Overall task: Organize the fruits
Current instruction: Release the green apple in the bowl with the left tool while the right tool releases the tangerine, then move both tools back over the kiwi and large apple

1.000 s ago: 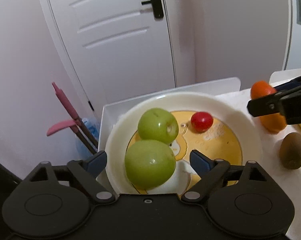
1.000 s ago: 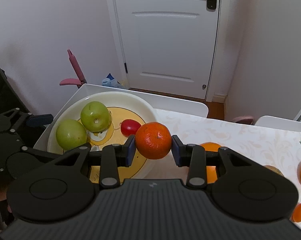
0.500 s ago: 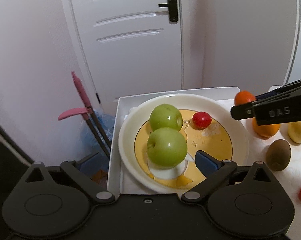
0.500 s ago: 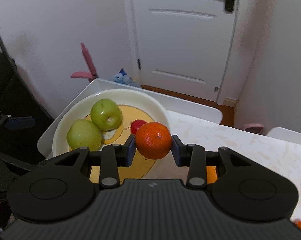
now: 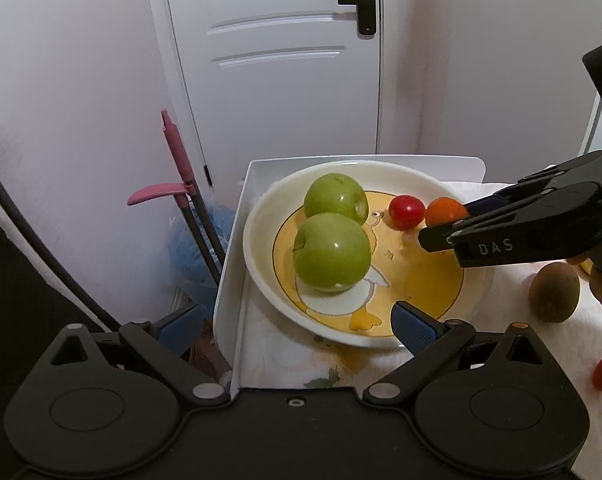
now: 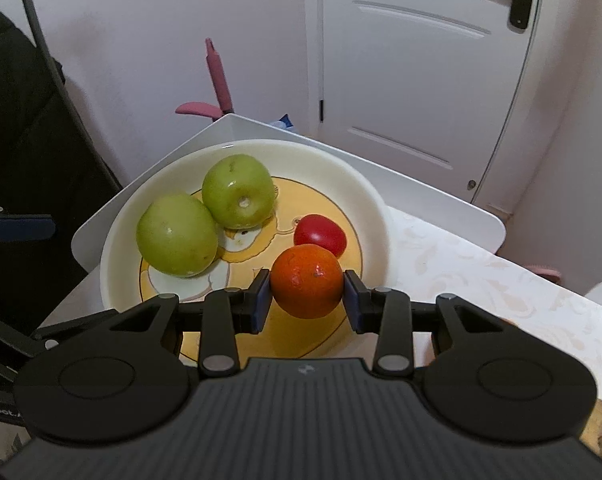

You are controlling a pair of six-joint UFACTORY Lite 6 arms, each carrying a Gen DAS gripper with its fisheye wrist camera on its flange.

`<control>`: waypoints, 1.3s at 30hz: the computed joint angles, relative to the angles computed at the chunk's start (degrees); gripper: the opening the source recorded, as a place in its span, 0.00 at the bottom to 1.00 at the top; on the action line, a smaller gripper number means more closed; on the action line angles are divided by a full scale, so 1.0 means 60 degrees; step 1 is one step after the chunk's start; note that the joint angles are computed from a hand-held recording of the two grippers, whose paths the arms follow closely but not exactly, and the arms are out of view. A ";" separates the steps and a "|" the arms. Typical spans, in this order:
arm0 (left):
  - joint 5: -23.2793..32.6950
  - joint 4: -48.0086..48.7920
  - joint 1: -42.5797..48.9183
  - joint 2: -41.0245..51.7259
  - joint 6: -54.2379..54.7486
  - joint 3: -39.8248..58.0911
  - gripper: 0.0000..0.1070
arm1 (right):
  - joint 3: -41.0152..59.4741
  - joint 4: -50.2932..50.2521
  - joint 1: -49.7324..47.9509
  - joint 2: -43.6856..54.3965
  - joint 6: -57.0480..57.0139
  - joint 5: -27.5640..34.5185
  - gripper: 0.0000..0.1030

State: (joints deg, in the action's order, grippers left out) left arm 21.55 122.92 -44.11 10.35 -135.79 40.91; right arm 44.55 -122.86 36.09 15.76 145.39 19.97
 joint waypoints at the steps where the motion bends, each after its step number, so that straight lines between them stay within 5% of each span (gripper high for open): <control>1: -0.0003 0.0007 -0.0002 -0.0007 -0.0051 -0.0021 0.95 | -0.0006 -0.0013 0.0016 0.0004 0.0003 0.0005 0.55; 3: -0.0035 0.0106 0.0064 -0.0049 -0.0171 -0.0076 0.95 | -0.0140 -0.0180 0.0102 -0.0116 0.0222 0.0192 0.81; 6: 0.0002 0.0103 0.0008 -0.0135 -0.0276 -0.0199 0.95 | -0.0420 -0.0055 0.0324 -0.0442 0.0291 0.0615 0.96; 18: -0.0019 -0.0761 -0.0322 -0.0855 0.0313 -0.0496 0.95 | -0.0939 0.2981 0.1121 -0.1822 -0.2005 0.0974 0.96; 25: 0.0127 -0.1822 -0.0778 -0.1620 0.1162 -0.0689 0.95 | -0.1474 0.5766 0.2149 -0.3355 -0.3826 0.2023 1.00; 31: 0.0295 -0.2752 -0.1294 -0.2284 0.2062 -0.0861 0.96 | -0.2320 0.7899 0.3480 -0.5372 -0.4675 0.3695 1.00; 39: 0.0154 -0.3217 -0.1777 -0.2798 0.2529 -0.0953 0.96 | -0.3419 1.0592 0.6022 -0.7956 -0.5061 0.7344 1.00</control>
